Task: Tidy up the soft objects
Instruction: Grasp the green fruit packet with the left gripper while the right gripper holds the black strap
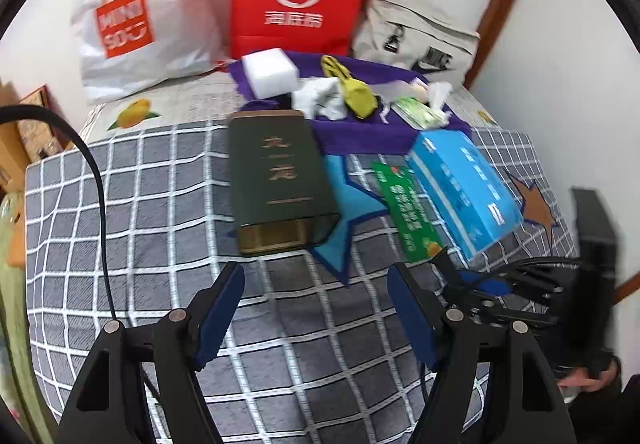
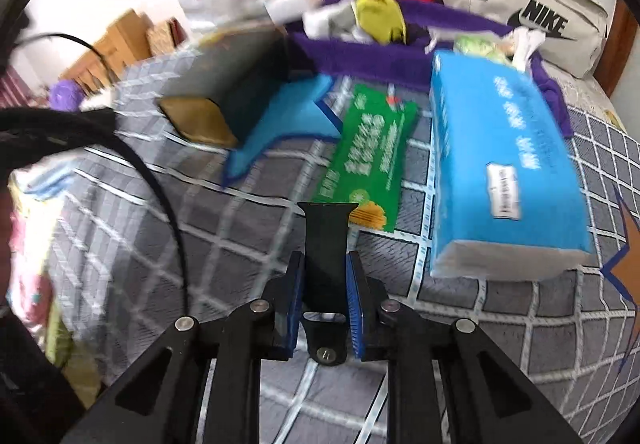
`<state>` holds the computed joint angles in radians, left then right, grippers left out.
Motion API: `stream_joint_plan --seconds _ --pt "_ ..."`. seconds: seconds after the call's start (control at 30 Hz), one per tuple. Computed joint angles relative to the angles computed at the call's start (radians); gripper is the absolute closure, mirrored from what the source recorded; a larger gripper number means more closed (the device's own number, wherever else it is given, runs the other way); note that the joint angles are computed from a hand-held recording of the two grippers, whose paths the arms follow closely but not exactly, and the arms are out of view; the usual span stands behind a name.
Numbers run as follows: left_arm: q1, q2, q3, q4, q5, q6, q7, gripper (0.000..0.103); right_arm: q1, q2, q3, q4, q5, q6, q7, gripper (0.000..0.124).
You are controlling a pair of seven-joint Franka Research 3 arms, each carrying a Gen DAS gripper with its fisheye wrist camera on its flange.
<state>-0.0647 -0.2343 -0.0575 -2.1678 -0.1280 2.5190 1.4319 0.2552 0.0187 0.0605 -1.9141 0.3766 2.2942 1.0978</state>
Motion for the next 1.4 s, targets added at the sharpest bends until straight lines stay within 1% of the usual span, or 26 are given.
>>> stream_joint_plan --seconds 0.17,0.23,0.37,0.47,0.57,0.63,0.77,0.87,0.9,0.93,0.97,1.0,1.03,1.1,1.2,1.3,1.37,1.4 --pt "-0.015 0.039 -0.023 0.052 0.012 -0.029 -0.007 0.031 -0.026 -0.061 -0.026 0.007 0.071 -0.013 -0.055 0.103" --pt "-0.025 0.067 -0.034 0.085 0.007 -0.037 -0.01 0.031 -0.04 -0.067 -0.036 0.019 0.068 0.012 -0.058 0.103" --pt "-0.037 0.147 -0.067 0.178 0.044 -0.074 -0.032 0.031 -0.076 -0.05 -0.058 0.058 0.061 0.055 -0.044 0.103" --pt "-0.045 0.231 -0.092 0.266 0.101 -0.103 -0.071 0.031 -0.107 -0.022 -0.074 0.095 0.059 0.082 -0.022 0.103" --pt "-0.056 0.316 -0.109 0.355 0.191 -0.154 -0.137 0.031 -0.138 -0.002 -0.088 0.115 0.078 0.097 -0.015 0.103" --pt "-0.063 0.361 -0.114 0.406 0.225 -0.184 -0.161 0.031 -0.154 0.008 -0.092 0.119 0.079 0.112 -0.013 0.103" --pt "-0.081 0.447 -0.12 0.504 0.286 -0.24 -0.199 0.031 -0.178 0.021 -0.095 0.124 0.102 0.095 -0.032 0.103" --pt "-0.113 0.509 -0.11 0.576 0.386 -0.307 -0.25 0.031 -0.188 0.033 -0.094 0.128 0.108 0.074 -0.054 0.103" --pt "-0.118 0.525 -0.109 0.592 0.403 -0.322 -0.257 0.031 -0.189 0.035 -0.093 0.126 0.104 0.075 -0.055 0.103" --pt "-0.114 0.537 -0.113 0.6 0.392 -0.324 -0.249 0.031 -0.192 0.038 -0.093 0.127 0.108 0.072 -0.055 0.103" --pt "-0.101 0.54 -0.121 0.595 0.355 -0.309 -0.233 0.031 -0.194 0.042 -0.093 0.13 0.112 0.064 -0.057 0.103" --pt "-0.092 0.539 -0.125 0.589 0.332 -0.298 -0.223 0.028 -0.195 0.043 -0.093 0.131 0.11 0.058 -0.056 0.103" --pt "-0.083 0.536 -0.128 0.578 0.308 -0.281 -0.216 0.02 -0.196 0.048 -0.093 0.133 0.107 0.059 -0.053 0.103" --pt "-0.074 0.531 -0.126 0.557 0.29 -0.25 -0.214 0.012 -0.2 0.057 -0.092 0.14 0.111 0.053 -0.052 0.103" --pt "-0.044 0.525 -0.135 0.519 0.214 -0.198 -0.183 0.007 -0.202 0.07 -0.091 0.149 0.108 0.049 -0.045 0.103" --pt "-0.045 0.5 -0.13 0.459 0.229 -0.115 -0.177 0.007 -0.2 0.079 -0.087 0.154 0.098 0.044 -0.037 0.103" --pt "-0.038 0.486 -0.131 0.428 0.22 -0.075 -0.16 0.01 -0.201 0.08 -0.086 0.154 0.096 0.04 -0.038 0.103" --pt "-0.037 0.482 -0.13 0.419 0.222 -0.064 -0.152 0.016 -0.201 0.078 -0.086 0.153 0.096 0.039 -0.038 0.103"
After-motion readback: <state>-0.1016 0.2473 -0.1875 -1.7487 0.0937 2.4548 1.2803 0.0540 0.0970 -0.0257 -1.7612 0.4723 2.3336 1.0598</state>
